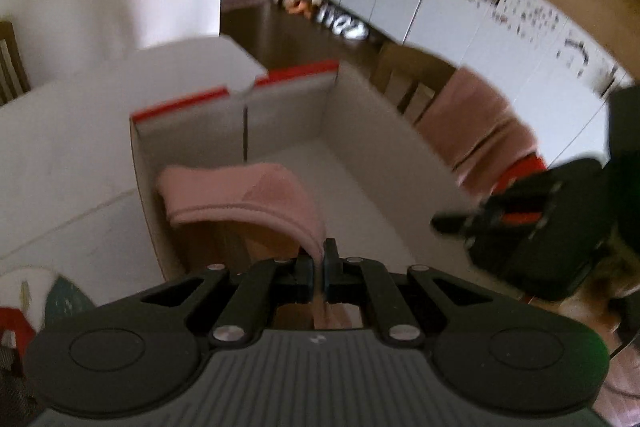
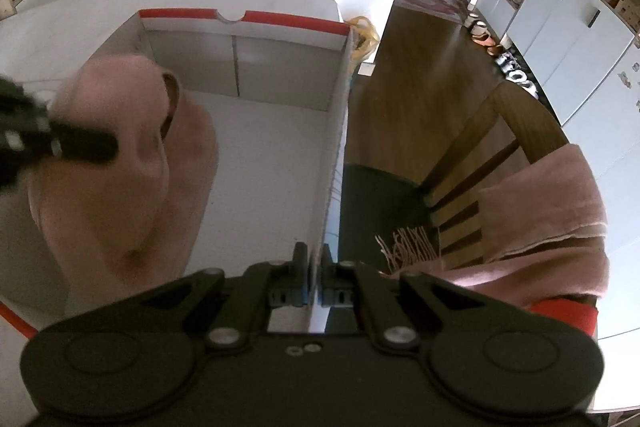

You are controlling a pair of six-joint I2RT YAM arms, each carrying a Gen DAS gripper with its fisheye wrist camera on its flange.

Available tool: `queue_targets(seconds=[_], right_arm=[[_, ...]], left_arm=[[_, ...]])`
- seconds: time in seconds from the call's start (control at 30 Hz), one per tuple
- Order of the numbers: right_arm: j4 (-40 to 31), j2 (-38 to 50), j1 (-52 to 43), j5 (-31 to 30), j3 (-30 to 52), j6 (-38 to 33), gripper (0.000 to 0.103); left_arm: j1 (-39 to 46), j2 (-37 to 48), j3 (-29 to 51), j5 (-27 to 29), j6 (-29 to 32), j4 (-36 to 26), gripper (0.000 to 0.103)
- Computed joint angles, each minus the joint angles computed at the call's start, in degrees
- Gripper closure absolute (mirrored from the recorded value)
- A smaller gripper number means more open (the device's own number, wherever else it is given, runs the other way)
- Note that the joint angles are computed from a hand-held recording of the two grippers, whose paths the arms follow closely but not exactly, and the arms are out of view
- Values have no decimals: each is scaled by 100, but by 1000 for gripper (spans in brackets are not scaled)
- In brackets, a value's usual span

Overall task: Organize objects
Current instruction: 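Lift the pink towel with the left tool and carry it over the box, then open the left tool to drop the towel into the box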

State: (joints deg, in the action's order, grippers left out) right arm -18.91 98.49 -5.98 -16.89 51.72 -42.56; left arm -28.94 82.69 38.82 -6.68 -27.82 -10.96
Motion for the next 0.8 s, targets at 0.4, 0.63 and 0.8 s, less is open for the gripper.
queue_targets(seconds=[0.4, 0.63, 0.8], right_arm=[[-25, 54, 14, -130, -4, -311, 99], [-5, 193, -37, -154, 89, -401, 99], [38, 210, -4, -135, 82, -397, 99]], left_arm=[[98, -33, -446, 300, -249, -117, 99], [-5, -443, -493, 56, -307, -427, 96], [-289, -825, -327, -319, -392, -777, 29]])
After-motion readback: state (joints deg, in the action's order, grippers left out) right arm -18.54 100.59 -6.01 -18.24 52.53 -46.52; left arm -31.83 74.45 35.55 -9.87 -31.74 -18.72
